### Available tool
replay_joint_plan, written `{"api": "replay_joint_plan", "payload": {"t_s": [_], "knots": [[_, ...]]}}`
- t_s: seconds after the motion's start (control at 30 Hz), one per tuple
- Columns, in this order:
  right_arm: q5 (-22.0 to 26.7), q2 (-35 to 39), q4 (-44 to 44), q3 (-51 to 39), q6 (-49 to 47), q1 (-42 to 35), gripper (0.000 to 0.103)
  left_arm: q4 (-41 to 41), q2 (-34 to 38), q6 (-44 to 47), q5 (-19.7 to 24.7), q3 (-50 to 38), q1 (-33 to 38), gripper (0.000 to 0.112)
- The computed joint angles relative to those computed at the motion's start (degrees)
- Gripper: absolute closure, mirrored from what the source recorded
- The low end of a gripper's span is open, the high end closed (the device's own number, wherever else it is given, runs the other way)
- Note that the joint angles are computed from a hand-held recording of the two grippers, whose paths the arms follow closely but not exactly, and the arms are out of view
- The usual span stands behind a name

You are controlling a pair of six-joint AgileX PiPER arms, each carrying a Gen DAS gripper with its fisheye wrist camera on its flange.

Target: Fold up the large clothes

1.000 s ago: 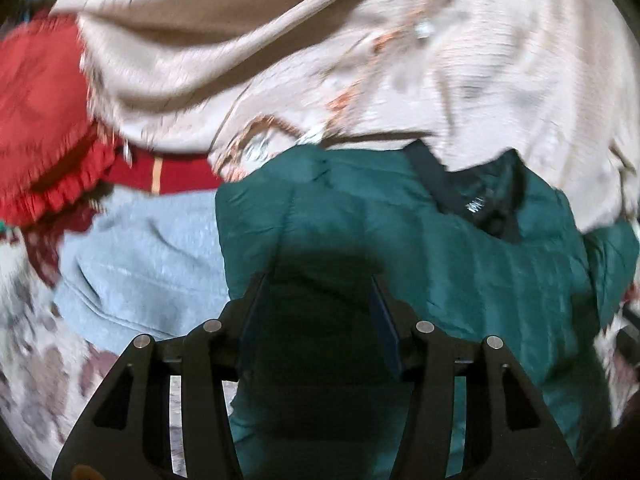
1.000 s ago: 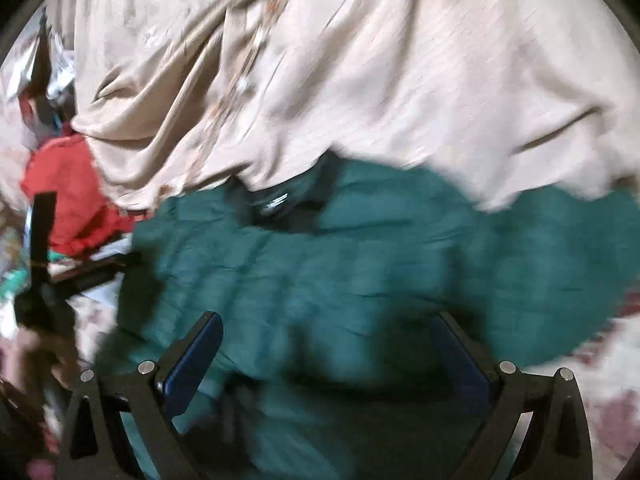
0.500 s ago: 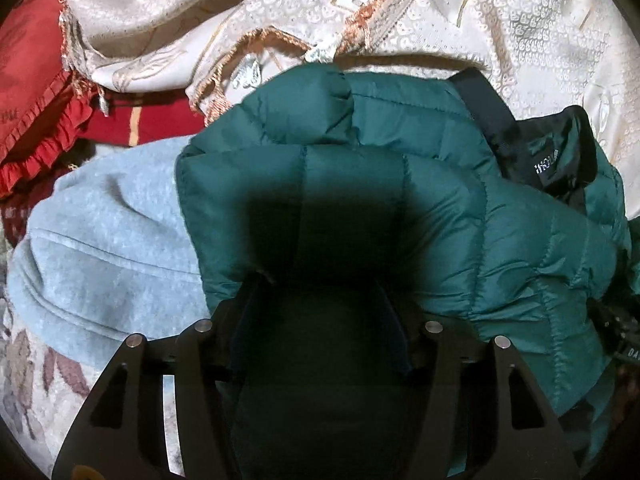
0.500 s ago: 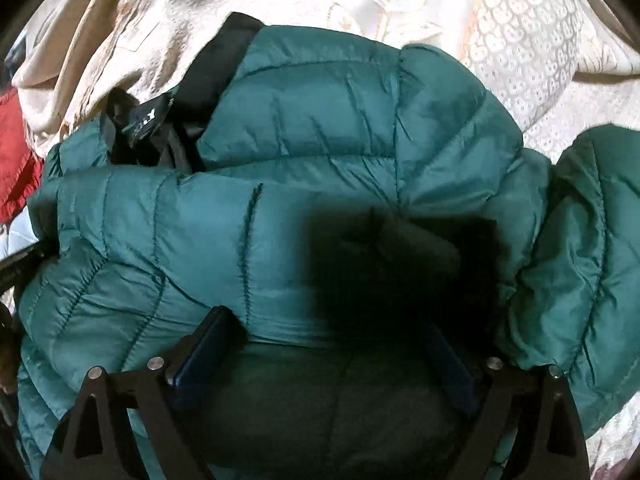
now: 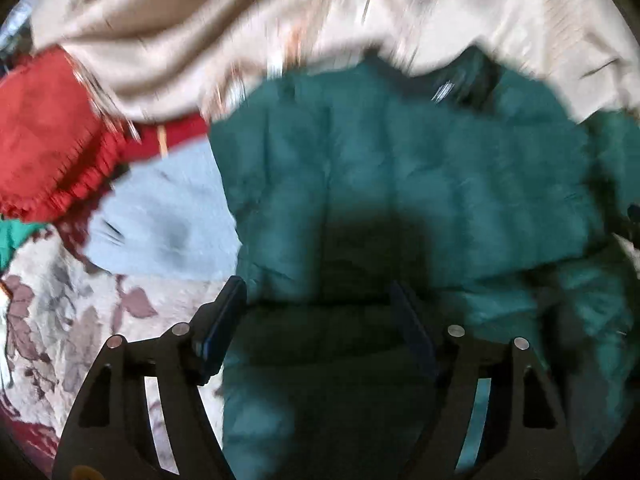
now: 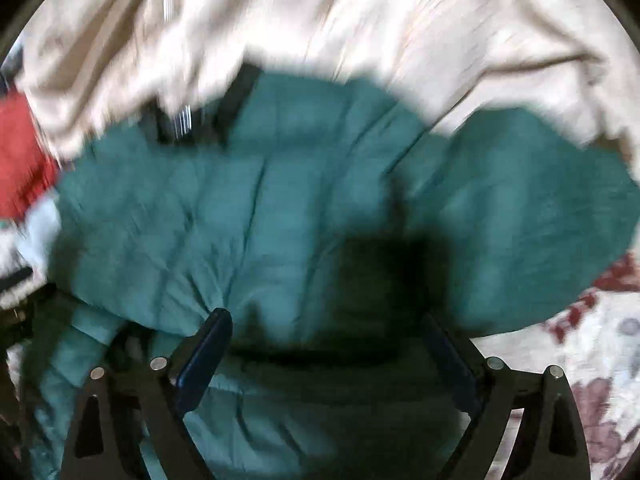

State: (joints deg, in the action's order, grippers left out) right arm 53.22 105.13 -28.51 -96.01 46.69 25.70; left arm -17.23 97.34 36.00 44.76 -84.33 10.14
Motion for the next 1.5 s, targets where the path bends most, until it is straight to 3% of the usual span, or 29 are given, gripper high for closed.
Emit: {"api": "replay_joint_plan", "payload": {"t_s": [0.13, 0.23, 0.33, 0.47, 0.57, 0.63, 0.7, 0.73, 0.77, 0.87, 1.0, 1.17, 1.23, 1.33, 1.5], "knots": [[2.37, -8.18, -8.88, 9.13, 4.19, -5.21, 0.010, -11.51, -7.71, 11.29, 0.11, 9.49, 4.81, 0.036], [-2.28, -15.23, -4.51, 16.13, 3.09, -16.47, 0.010, -12.93, -8.47, 13.89, -4.84, 16.20, 4.65, 0.036], [-8.90, -20.99, 7.57, 21.23, -9.85, -32.22, 0.010, -16.10, -5.98, 15.85, -9.88, 21.19, 4.50, 0.033], [-14.50, -18.84, 30.09, 21.40, -32.52, -49.42, 0.010, -17.63, -8.68, 16.95, -16.08, 25.93, 2.45, 0.032], [-14.29, -12.50, 46.36, 18.47, -46.39, -56.79, 0.014, -20.47, -7.75, 18.74, -15.26, 25.28, 3.13, 0.032], [-17.13, -9.73, 50.35, 17.26, -51.61, -57.71, 0.016, -21.13, -7.64, 18.90, -15.08, 25.18, 3.18, 0.032], [-17.94, -6.08, 50.70, 13.22, -52.30, -57.36, 0.021, -22.50, -7.62, 20.55, -14.84, 25.34, 4.13, 0.031], [-17.97, -4.81, 49.89, 11.61, -52.06, -57.00, 0.038, -22.75, -7.63, 20.74, -14.96, 25.47, 4.18, 0.031], [-17.06, -3.60, 48.51, 9.89, -50.82, -56.80, 0.063, -23.46, -7.56, 21.63, -15.04, 25.75, 4.53, 0.031], [-21.56, -5.29, 42.44, 12.46, -45.64, -54.96, 0.084, -23.26, -7.58, 21.10, -15.47, 25.93, 4.18, 0.030], [-25.00, -13.41, 27.55, 19.43, -33.46, -49.92, 0.086, -23.64, -7.55, 21.43, -15.21, 25.89, 4.31, 0.030], [-23.54, -29.28, 13.51, 29.14, -18.89, -41.34, 0.090, -24.24, -7.12, 21.82, -14.29, 25.36, 4.70, 0.030], [-22.00, -35.96, 5.99, 33.07, -10.27, -33.53, 0.092, -25.09, -7.06, 22.47, -13.79, 25.32, 5.13, 0.030], [-15.49, -41.01, -7.85, 35.71, 6.05, -17.37, 0.093, -26.03, -6.97, 23.11, -13.20, 25.28, 5.54, 0.030], [-10.20, -34.07, -23.36, 34.30, 27.55, 7.44, 0.097, -27.88, -6.53, 24.64, -11.25, 24.73, 6.70, 0.030]]}}
